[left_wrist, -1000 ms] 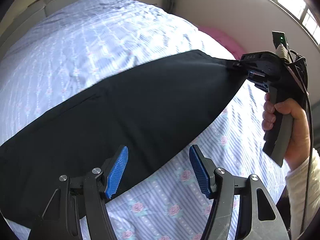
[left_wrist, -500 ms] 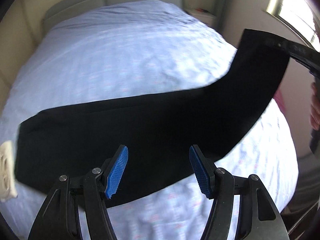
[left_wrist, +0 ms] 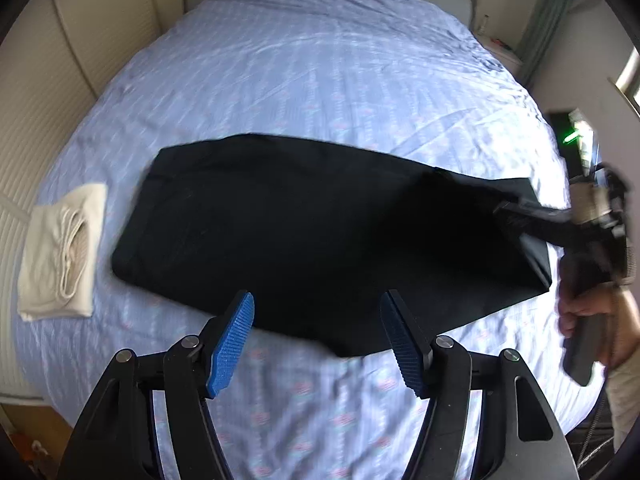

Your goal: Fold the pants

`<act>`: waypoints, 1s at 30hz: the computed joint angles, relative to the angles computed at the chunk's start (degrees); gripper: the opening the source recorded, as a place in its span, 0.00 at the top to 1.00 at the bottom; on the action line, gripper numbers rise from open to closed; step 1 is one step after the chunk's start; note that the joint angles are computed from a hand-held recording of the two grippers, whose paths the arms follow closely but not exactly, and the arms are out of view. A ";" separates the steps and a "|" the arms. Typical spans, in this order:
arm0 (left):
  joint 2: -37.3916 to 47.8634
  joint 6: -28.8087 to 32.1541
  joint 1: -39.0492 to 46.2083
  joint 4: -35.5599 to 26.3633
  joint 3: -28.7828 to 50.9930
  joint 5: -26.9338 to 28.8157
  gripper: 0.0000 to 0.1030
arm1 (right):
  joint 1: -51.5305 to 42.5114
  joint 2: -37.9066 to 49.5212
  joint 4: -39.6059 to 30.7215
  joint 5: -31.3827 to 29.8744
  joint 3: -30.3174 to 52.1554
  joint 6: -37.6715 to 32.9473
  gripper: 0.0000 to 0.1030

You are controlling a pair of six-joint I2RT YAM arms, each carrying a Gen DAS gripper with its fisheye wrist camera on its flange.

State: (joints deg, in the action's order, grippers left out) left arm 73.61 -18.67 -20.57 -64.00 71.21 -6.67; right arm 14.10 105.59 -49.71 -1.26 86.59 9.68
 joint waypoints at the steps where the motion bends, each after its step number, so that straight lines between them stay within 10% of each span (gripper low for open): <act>1: -1.05 1.70 2.14 -0.32 -1.09 0.46 0.37 | 1.85 1.40 -0.43 1.28 0.30 0.88 0.88; 13: 0.32 13.67 13.71 1.14 -2.80 5.44 0.36 | 10.10 8.67 -1.55 -0.31 0.23 5.54 0.79; 16: 2.31 14.25 13.94 2.30 -1.60 5.72 0.33 | 8.61 8.46 -1.39 -7.20 -0.39 6.71 0.59; 22: 4.12 14.16 14.88 3.70 -1.01 6.00 0.32 | 7.47 1.06 0.35 -17.09 -5.21 8.33 0.59; 30: 0.43 16.57 23.76 4.76 -6.38 9.10 0.30 | 8.22 -7.12 -6.26 -8.27 -4.85 12.45 0.48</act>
State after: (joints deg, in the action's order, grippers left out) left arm 74.04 -2.10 3.19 -59.24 64.83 2.43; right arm 22.33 98.46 -55.97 -9.53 81.74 22.13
